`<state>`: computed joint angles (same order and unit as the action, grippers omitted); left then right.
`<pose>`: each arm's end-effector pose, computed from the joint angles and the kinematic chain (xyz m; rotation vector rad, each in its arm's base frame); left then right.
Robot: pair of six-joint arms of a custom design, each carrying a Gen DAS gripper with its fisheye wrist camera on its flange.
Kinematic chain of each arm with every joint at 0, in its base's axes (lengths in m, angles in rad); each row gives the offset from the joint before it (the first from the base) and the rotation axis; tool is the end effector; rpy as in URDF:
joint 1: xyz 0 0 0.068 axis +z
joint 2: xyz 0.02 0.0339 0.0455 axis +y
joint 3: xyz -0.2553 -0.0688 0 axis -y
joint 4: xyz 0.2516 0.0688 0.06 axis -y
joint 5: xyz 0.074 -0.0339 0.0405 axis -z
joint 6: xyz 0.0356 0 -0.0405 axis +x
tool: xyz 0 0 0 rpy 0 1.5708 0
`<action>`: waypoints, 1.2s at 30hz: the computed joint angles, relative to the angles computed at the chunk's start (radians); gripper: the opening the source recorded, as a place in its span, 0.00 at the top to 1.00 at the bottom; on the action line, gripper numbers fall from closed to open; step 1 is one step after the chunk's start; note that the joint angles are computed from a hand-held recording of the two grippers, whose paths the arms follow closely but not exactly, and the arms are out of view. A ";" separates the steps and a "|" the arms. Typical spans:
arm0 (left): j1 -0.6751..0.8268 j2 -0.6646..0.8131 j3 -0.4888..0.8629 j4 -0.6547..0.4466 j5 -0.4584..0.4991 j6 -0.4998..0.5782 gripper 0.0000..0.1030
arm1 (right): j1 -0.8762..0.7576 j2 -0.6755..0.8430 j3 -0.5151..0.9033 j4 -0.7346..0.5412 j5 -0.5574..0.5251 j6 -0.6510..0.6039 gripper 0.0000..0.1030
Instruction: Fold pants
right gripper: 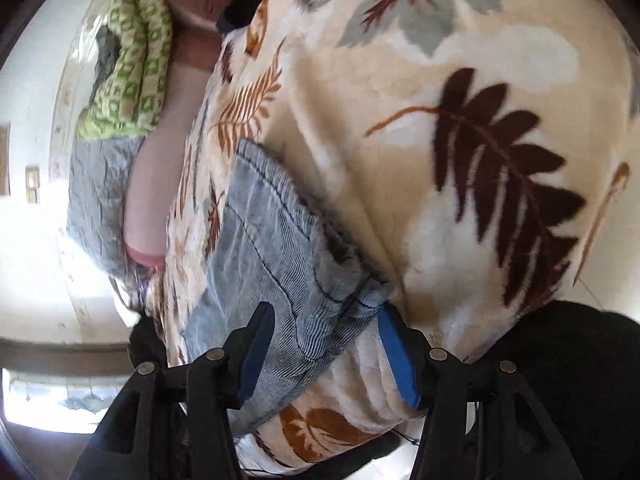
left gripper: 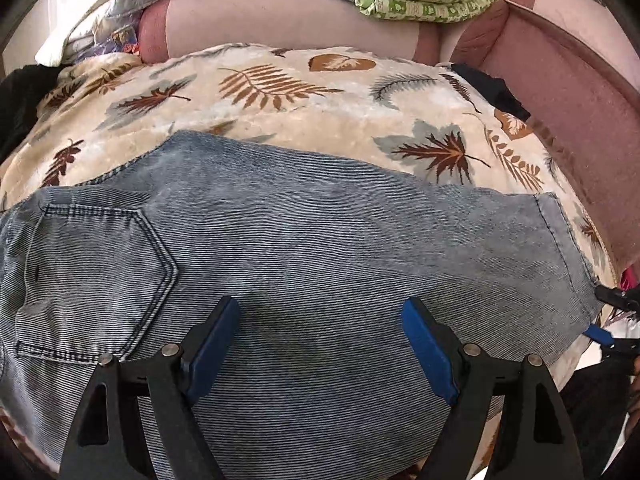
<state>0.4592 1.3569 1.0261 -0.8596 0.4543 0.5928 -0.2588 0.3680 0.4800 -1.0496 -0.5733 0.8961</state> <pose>0.2423 0.1024 0.2396 0.2865 2.5645 -0.2661 0.0887 -0.0035 0.2093 1.1851 2.2699 0.9751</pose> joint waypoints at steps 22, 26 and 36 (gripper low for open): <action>0.003 -0.021 0.006 -0.035 0.030 0.032 0.18 | 0.381 0.209 0.211 -0.056 0.496 -0.032 0.54; -0.053 -0.042 -0.069 0.049 -0.054 0.057 0.18 | 0.285 0.273 0.325 -0.060 0.540 -0.170 0.52; -0.059 -0.086 -0.130 0.113 -0.059 0.074 0.14 | 0.287 0.862 0.509 0.164 0.483 -0.461 0.81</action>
